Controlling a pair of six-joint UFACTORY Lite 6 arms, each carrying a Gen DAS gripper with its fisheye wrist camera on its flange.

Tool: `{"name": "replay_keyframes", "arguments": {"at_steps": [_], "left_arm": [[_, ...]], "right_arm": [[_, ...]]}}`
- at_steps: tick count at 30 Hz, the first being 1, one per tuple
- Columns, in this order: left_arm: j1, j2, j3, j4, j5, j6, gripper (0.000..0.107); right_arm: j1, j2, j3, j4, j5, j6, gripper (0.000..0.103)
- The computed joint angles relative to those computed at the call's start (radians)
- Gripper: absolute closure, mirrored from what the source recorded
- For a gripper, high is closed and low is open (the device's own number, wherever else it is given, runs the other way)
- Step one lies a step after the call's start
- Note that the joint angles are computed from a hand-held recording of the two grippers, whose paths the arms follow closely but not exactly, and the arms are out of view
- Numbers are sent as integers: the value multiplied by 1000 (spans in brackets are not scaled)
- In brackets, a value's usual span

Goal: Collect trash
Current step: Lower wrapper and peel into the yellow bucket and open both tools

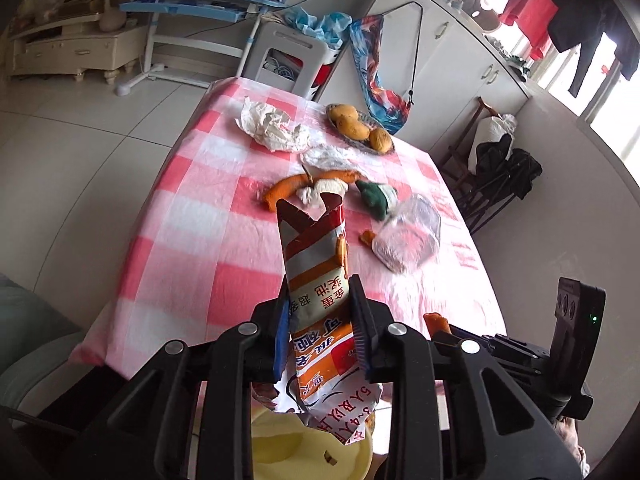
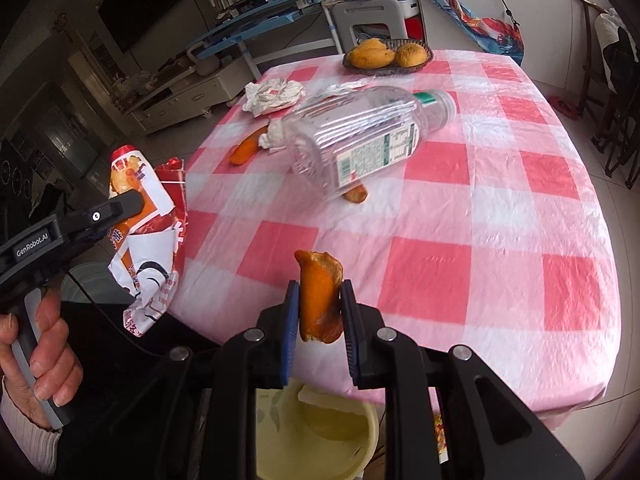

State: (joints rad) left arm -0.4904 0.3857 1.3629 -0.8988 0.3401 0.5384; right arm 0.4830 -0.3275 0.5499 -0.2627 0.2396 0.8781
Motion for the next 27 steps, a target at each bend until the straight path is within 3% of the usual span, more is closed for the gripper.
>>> {"name": "replay_keyframes", "arguments": {"at_steps": [6,10,13,14,19,21,25,27], "left_arm": [[-57,-183,-244,29,-56,-9,81],[-112,-286,-377,136,-95,-108,81],[-150,-339,-457,215,-107,-187,81],[-161,-347,-472,247,-110,-221,81],[-229,-335,-507,363,-77,-319,80],[-256,-292,-493,348,-49,-276,79],[-305,-256,-485,472,-54,-383,77],[-304,-286,-501,491,-75,-401,71]], "right_arm": [[249,-36,-63,-255,57,392,82],[375,-4,-80,-254,79,477,80],[451,-29,-111,-368,135,687,57],[468,-56,-124,-412,166,760,54],[514,-249,-204,-607,361,1082,42],[505,-305,-234,-664,401,1159,39],[456,-307,-264,-711,368,1237,39],[448,-299,-270,-725,368,1261,38]]}}
